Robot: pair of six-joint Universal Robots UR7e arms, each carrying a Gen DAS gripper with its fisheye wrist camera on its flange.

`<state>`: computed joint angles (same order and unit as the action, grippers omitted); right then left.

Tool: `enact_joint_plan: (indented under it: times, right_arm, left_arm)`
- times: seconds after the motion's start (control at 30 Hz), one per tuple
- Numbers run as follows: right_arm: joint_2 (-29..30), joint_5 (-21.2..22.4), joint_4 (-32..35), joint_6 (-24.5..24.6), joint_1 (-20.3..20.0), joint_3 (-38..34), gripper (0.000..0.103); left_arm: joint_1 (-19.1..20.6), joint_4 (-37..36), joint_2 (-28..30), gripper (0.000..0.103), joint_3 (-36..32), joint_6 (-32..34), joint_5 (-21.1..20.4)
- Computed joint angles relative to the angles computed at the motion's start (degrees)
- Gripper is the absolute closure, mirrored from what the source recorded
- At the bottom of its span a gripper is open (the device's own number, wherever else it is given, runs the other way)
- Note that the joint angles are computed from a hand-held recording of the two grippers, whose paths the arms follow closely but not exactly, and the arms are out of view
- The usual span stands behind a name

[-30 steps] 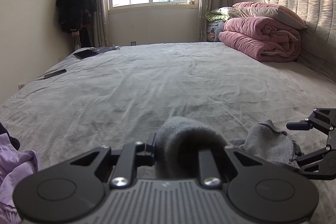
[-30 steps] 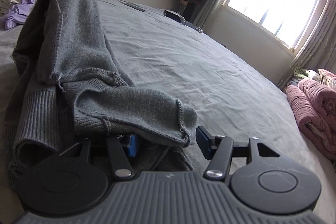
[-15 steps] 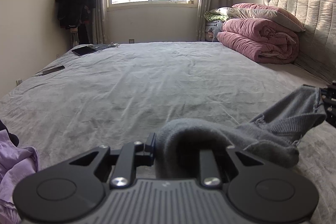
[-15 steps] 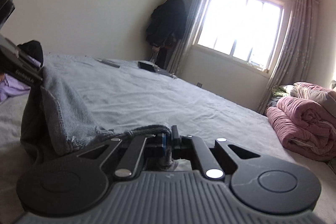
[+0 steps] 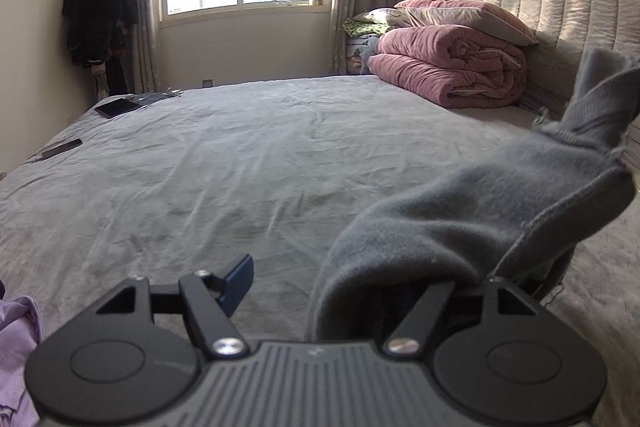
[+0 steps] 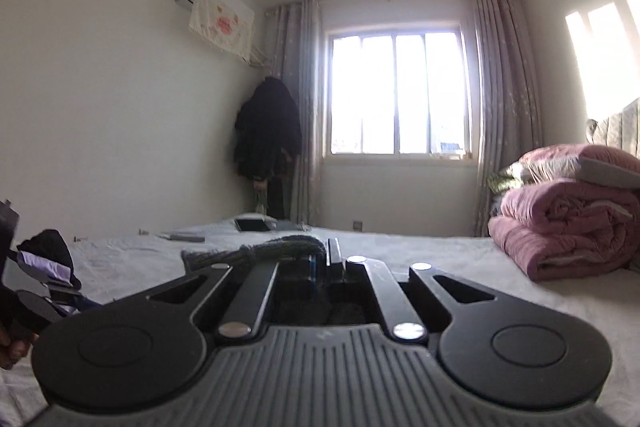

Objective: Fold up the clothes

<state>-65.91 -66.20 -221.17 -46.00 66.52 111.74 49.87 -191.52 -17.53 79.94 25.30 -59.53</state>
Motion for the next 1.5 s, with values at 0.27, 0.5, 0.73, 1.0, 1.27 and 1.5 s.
enact_joint_plan:
  times: [0.27, 0.5, 0.73, 1.0, 1.27, 1.5]
  right_arm:
    - [-1.33, 0.60, 0.75, 0.05, 0.46, 2.90, 0.099]
    - [-1.19, 0.75, 2.75, 0.60, 0.85, 3.47, 0.099]
    - [-1.54, 2.31, 4.30, -0.66, 1.24, 4.27, 0.099]
    - [-2.03, 1.19, 5.38, -1.22, 0.95, 3.96, 0.099]
    - [-0.90, -4.56, 3.89, -2.17, 1.17, 2.90, 0.099]
    - [1.15, -8.78, 1.26, -3.75, 1.73, 2.07, 0.099]
  left_arm:
    - [-0.49, -4.83, -0.03, 0.011, 2.86, 9.73, -7.61]
    - [-1.53, -8.20, 1.98, 0.002, 4.74, 19.02, -14.85]
    - [-3.10, -11.04, 7.13, 0.014, 1.25, 27.38, -12.14]
    - [-2.07, -6.41, 6.69, 0.092, -2.51, 13.31, -5.50]
    - [-0.96, -16.29, 4.54, 0.093, -3.09, 2.80, 1.94]
    - [0.18, -21.89, 2.45, 0.093, -2.70, -2.69, 4.01]
